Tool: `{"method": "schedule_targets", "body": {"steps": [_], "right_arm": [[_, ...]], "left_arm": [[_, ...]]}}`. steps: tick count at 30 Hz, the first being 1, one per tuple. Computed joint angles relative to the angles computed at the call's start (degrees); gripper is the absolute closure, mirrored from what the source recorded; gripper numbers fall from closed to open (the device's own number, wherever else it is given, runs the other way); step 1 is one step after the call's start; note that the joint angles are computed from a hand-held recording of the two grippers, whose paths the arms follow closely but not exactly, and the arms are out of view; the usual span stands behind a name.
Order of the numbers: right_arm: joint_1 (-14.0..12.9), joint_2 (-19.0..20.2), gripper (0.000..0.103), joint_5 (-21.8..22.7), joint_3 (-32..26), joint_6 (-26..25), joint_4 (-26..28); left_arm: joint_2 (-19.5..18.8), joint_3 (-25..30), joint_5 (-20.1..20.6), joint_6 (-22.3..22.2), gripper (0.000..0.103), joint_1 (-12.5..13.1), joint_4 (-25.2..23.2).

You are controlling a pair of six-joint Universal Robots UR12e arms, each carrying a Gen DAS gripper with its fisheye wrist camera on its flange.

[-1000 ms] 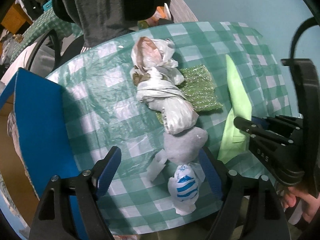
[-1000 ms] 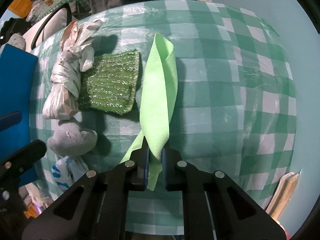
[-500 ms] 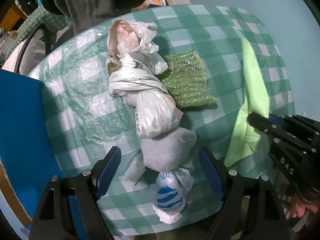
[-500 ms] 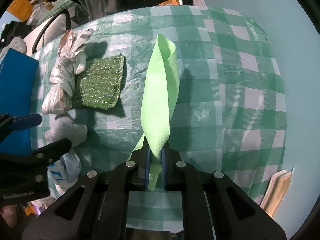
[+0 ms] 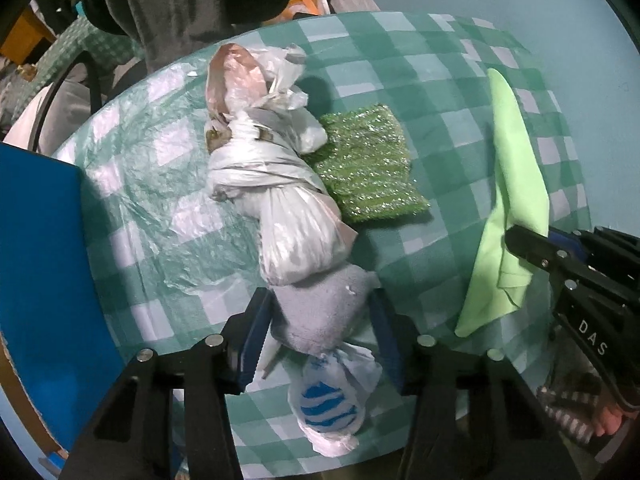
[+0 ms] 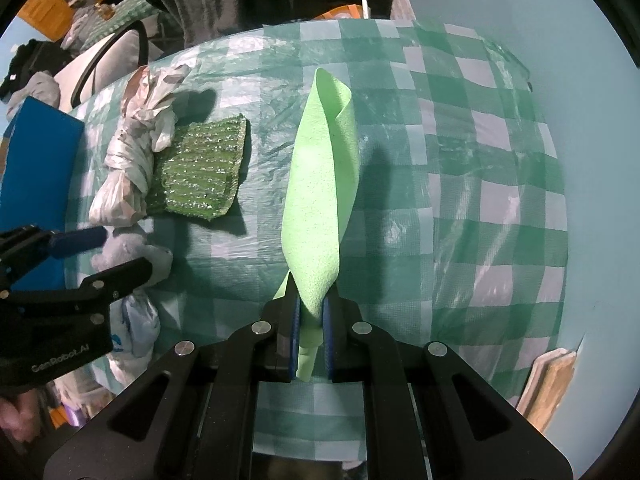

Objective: Organize soft objects
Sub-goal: 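Lift the green cloth with the right tool while the left tool grasps the grey sock ball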

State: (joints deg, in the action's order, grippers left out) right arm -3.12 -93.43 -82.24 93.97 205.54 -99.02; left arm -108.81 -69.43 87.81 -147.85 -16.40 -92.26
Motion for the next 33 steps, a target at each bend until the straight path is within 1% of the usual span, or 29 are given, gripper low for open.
{"method": "schedule_targets", "body": {"steps": [1, 3, 9, 18, 28, 33], "right_arm": [[0.00, -0.06, 0.095, -0.02, -0.05, -0.12, 0.01], [0.08, -0.04, 0.095, -0.03, -0.26, -0.26, 0.04], [0.60, 0.18, 0.095, -0.14, -1.18, -0.36, -0.21], [1.07, 0.55, 0.095, -0.56, -3.20, -0.27, 0.15], [2.02, 1.17, 0.095, -0.89, -5.31, -0.27, -0.24], [2.49, 1.51, 0.095, -1.17, -6.33, -0.51, -0.26]], "left_arm": [[0.21, -0.29, -0.15, 0.23, 0.058, 0.02, 0.50], [0.53, -0.44, -0.58, 0.57, 0.070, 0.18, 0.20], [1.25, -0.54, -1.37, 0.73, 0.080, 0.46, -0.01], [2.24, 0.47, -3.42, 1.39, 0.085, 1.18, -1.37], [2.14, 3.14, -6.83, 1.25, 0.085, 2.88, -2.33], [2.33, 3.76, -7.23, 1.57, 0.086, 3.34, -1.64]]}}
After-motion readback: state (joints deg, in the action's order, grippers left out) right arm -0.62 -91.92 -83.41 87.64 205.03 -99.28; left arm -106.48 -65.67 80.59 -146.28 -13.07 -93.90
